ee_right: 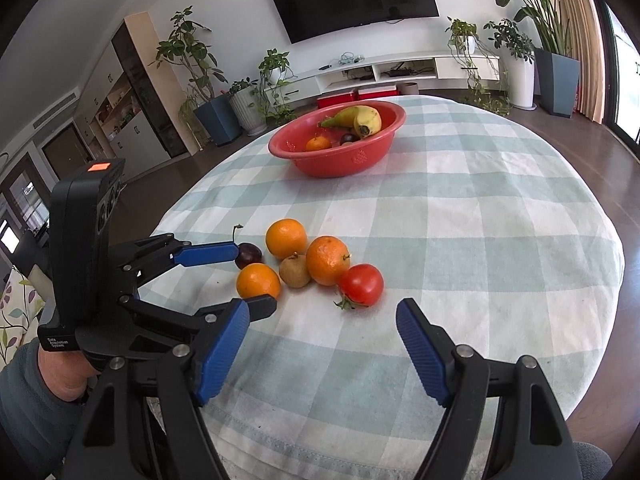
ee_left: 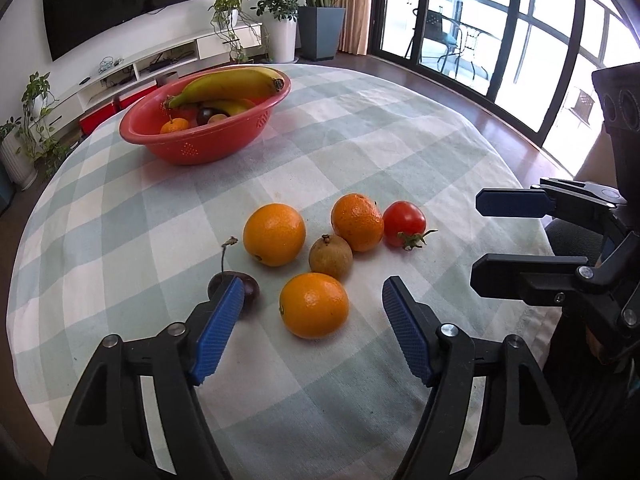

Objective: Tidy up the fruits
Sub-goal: 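Grasp a mandarin orange with the left gripper while the right gripper approaches a red tomato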

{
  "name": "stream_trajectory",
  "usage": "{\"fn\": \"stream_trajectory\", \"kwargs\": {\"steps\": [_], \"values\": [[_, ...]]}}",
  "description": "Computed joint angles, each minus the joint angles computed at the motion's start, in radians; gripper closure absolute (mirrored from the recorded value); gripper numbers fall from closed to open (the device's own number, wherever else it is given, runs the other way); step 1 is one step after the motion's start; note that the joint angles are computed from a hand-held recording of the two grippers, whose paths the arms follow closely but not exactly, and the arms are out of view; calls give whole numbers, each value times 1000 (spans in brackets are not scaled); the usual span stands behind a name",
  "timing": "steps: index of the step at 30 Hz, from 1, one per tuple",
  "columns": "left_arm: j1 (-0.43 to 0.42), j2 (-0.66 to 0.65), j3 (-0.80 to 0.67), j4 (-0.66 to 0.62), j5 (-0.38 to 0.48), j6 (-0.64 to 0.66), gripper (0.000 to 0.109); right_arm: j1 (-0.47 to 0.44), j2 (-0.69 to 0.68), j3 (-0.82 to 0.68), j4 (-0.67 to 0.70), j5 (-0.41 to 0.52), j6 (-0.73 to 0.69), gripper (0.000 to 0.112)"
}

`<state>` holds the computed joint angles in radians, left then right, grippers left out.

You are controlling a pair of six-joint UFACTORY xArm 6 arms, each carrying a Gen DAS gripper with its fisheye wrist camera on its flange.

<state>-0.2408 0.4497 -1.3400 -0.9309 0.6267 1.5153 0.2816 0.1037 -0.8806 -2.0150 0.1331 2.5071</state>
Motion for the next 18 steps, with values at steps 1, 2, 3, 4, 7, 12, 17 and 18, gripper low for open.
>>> {"fn": "stream_trajectory", "kwargs": {"steps": [1,2,3,4,7,12,17,18], "values": [[0,0,-3,9,6,-1,46,0,1,0,1,0,-2,33],[-1,2,-7,18,14,-2,49,0,0,1,6,0,-7,33],[-2,0,-6,27,20,-3,53,-1,1,1,12,-1,-12,33],[-5,-1,-4,30,16,2,53,-1,1,2,11,-1,-11,33],[-15,-6,14,26,-4,27,53,0,1,2,7,0,-7,33],[-25,-8,23,42,-25,34,53,-1,2,2,16,-2,-18,33],[-25,-17,32,36,-35,46,58,-2,4,-1,12,-2,-10,33],[-22,-18,33,36,-30,50,59,-2,4,-2,12,-2,-7,33]]}}
